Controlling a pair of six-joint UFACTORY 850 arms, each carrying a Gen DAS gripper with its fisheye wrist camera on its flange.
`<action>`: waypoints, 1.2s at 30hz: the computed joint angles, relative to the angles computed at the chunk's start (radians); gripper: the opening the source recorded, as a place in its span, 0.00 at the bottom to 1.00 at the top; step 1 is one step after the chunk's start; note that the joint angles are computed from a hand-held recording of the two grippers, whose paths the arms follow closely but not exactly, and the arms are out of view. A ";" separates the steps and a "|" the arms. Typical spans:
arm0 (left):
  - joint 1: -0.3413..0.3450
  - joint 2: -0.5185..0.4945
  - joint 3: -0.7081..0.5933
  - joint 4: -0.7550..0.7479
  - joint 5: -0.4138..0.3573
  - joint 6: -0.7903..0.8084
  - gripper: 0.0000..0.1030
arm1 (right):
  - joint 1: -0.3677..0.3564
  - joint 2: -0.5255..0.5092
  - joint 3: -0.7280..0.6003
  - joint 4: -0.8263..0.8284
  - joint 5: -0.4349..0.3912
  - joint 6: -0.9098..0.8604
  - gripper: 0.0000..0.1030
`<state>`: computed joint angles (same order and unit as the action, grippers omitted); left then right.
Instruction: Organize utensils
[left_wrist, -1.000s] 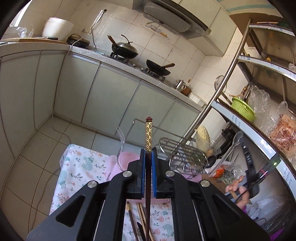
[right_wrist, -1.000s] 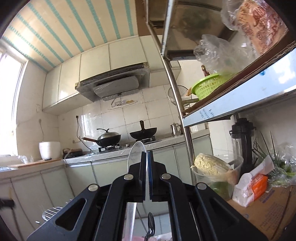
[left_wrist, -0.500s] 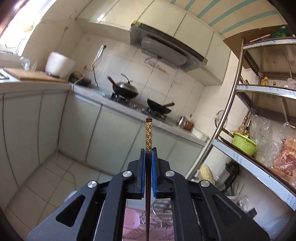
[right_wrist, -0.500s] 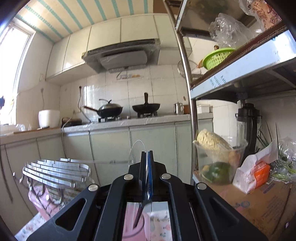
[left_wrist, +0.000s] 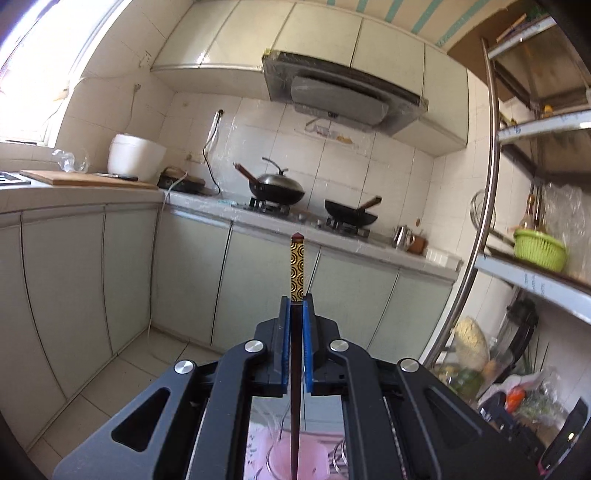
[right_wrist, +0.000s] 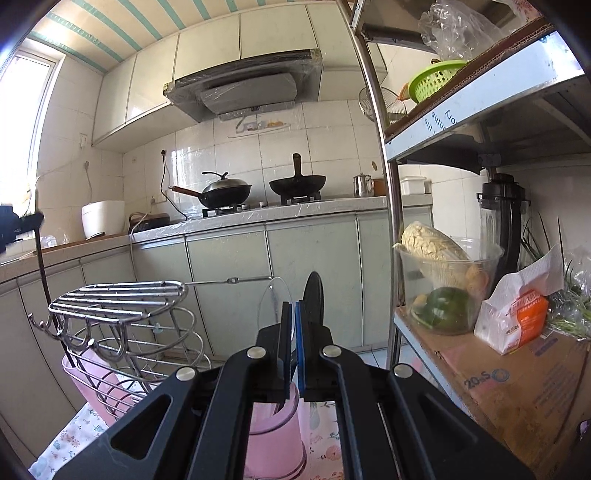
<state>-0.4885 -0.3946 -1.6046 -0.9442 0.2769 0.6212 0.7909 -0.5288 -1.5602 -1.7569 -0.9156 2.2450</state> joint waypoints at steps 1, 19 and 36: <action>-0.002 -0.002 0.010 -0.009 -0.005 0.008 0.05 | 0.000 0.001 0.002 0.002 0.001 0.001 0.02; 0.006 -0.019 0.048 -0.411 -0.062 0.327 0.05 | 0.001 0.012 0.010 0.033 0.081 0.007 0.05; 0.008 0.033 0.092 -0.652 -0.104 0.546 0.28 | 0.024 0.065 0.087 -0.004 0.124 0.082 0.40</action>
<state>-0.4810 -0.3614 -1.5126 -1.5959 0.1733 1.1671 0.8154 -0.4643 -1.4734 -1.7608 -0.7912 2.3273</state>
